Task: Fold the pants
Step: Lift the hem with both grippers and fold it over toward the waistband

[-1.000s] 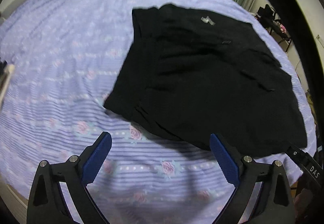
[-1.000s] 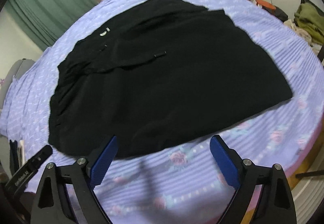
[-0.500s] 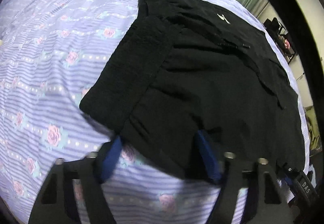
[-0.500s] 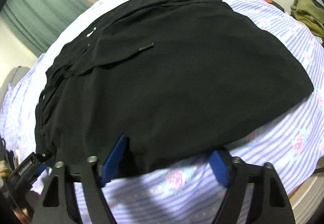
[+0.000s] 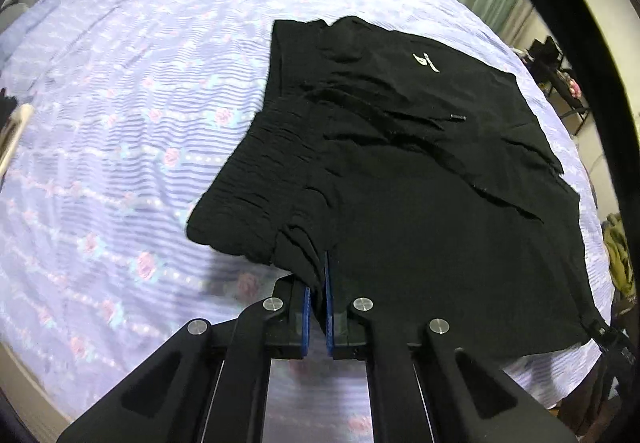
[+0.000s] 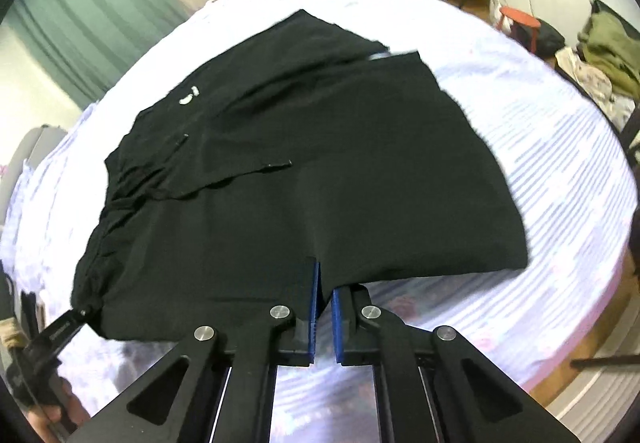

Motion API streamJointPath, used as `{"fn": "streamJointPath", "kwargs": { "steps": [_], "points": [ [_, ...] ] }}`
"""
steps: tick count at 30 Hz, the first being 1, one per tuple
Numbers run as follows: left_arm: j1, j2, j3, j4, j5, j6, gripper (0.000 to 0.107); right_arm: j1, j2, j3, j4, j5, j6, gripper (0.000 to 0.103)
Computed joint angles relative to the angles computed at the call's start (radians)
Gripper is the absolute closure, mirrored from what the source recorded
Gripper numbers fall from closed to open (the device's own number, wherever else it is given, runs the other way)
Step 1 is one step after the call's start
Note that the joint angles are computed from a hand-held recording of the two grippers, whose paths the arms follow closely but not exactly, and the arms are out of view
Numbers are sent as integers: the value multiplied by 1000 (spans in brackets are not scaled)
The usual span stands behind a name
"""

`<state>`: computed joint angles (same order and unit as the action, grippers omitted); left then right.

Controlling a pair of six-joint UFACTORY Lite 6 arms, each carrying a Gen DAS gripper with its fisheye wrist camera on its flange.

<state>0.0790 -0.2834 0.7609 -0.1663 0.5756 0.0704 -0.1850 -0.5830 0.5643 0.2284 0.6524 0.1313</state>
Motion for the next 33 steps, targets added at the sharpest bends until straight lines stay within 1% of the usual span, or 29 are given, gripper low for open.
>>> {"fn": "streamJointPath", "kwargs": {
  "steps": [4, 7, 13, 17, 18, 23, 26, 28, 31, 33],
  "points": [
    [-41, -51, 36, 92, 79, -160, 100, -93, -31, 76, 70, 135, -147, 97],
    [-50, -74, 65, 114, 135, -193, 100, -123, -45, 121, 64, 192, -201, 97],
    [-63, -36, 180, 135, 223, -201, 100, -173, 72, 262, 107, 218, -248, 97],
    [-86, 50, 322, 149, 273, -230, 100, -141, 214, 437, 93, 201, -230, 97],
    [-83, 79, 369, 142, 286, -226, 100, -137, 230, 463, 91, 205, -226, 97],
    [-84, 234, 591, 132, 334, -223, 100, -89, 420, 701, 56, 191, -178, 97],
    [-74, 355, 740, 116, 364, -202, 100, -56, 558, 859, 26, 190, -137, 97],
    [-63, 463, 870, 102, 389, -194, 100, -40, 640, 951, 12, 192, -117, 97],
    [-51, 647, 1095, 89, 435, -203, 100, 2, 842, 1186, -36, 212, -57, 97],
    [-40, 763, 1242, 86, 458, -208, 100, 20, 1000, 1384, -49, 239, -27, 97]
  ]
}}
